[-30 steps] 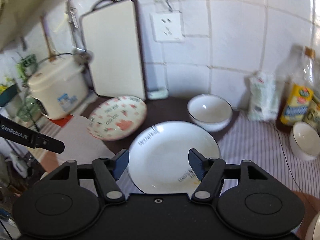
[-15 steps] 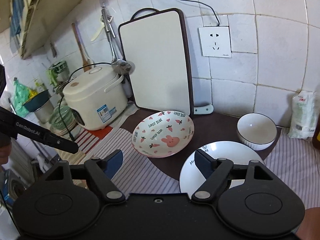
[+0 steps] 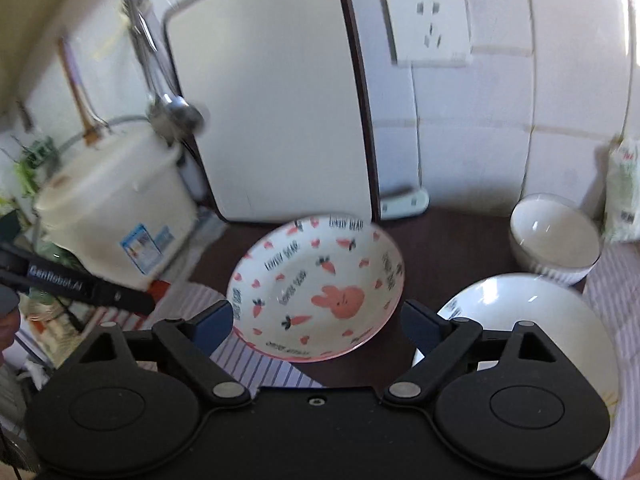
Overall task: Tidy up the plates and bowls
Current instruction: 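Reach the left gripper to the bunny plate rim and close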
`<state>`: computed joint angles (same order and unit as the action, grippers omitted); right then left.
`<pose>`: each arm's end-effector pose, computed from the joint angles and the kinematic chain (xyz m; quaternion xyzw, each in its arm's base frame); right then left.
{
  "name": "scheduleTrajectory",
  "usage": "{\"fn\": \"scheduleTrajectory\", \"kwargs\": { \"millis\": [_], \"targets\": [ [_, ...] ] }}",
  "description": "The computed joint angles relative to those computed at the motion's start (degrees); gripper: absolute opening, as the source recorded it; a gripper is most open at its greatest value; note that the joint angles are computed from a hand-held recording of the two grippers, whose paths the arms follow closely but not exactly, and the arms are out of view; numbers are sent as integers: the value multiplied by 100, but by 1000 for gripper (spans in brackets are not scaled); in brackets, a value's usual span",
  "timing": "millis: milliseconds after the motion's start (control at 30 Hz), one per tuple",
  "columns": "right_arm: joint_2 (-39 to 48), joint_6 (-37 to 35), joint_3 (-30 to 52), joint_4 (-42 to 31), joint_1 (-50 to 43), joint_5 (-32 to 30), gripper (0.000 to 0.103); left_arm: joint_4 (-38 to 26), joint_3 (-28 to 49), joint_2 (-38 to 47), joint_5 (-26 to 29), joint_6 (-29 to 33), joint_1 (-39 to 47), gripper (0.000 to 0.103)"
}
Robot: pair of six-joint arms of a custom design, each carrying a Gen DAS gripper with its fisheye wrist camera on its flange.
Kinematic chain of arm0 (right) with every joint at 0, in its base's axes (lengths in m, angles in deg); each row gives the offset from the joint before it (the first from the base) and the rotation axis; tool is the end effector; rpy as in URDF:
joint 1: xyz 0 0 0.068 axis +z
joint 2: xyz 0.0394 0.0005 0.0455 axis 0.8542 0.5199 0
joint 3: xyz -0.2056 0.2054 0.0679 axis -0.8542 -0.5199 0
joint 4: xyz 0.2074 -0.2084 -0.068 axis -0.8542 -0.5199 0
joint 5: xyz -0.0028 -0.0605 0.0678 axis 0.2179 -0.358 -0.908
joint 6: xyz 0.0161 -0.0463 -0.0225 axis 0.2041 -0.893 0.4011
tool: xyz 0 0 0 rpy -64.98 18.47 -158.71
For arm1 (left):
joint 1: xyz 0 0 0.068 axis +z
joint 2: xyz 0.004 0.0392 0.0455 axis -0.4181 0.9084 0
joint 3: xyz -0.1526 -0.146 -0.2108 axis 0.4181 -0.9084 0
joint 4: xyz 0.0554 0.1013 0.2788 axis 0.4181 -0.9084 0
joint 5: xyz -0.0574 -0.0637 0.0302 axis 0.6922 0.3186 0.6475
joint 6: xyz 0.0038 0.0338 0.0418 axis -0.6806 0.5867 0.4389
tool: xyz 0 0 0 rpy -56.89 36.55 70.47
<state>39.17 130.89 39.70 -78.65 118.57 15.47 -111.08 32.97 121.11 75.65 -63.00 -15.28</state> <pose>0.1131 0.1572 0.1956 0.0366 0.9152 0.1074 0.3867 0.2616 0.0308 0.2097 0.1606 0.9540 -0.1169 0.2245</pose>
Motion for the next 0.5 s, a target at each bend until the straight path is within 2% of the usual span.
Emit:
{"fn": "scheduleTrajectory", "kwargs": {
  "millis": [100,133,233,333,367,400,500],
  "targets": [
    [586,-50,-118,861,-700,-1212,90,997,23,684,132,-53,-41,55],
    [867,103,-92,1039,-818,-1368,89,1161,134,972,87,-95,-90,55],
    [1517,423,-52,1435,-828,-1258,89,1381,485,1731,286,-216,-188,55],
    [1960,1047,-143,1796,-741,-1057,88,1725,597,2217,232,-318,-405,52],
    [2084,1273,-192,1974,-693,-970,87,1870,579,2324,188,-263,-489,44],
    [2225,1499,-248,2180,-631,-852,85,2008,538,2410,159,-201,-563,41],
    [2783,1984,-168,2442,-481,-512,81,2260,499,2628,100,74,-722,37]
  ]
}}
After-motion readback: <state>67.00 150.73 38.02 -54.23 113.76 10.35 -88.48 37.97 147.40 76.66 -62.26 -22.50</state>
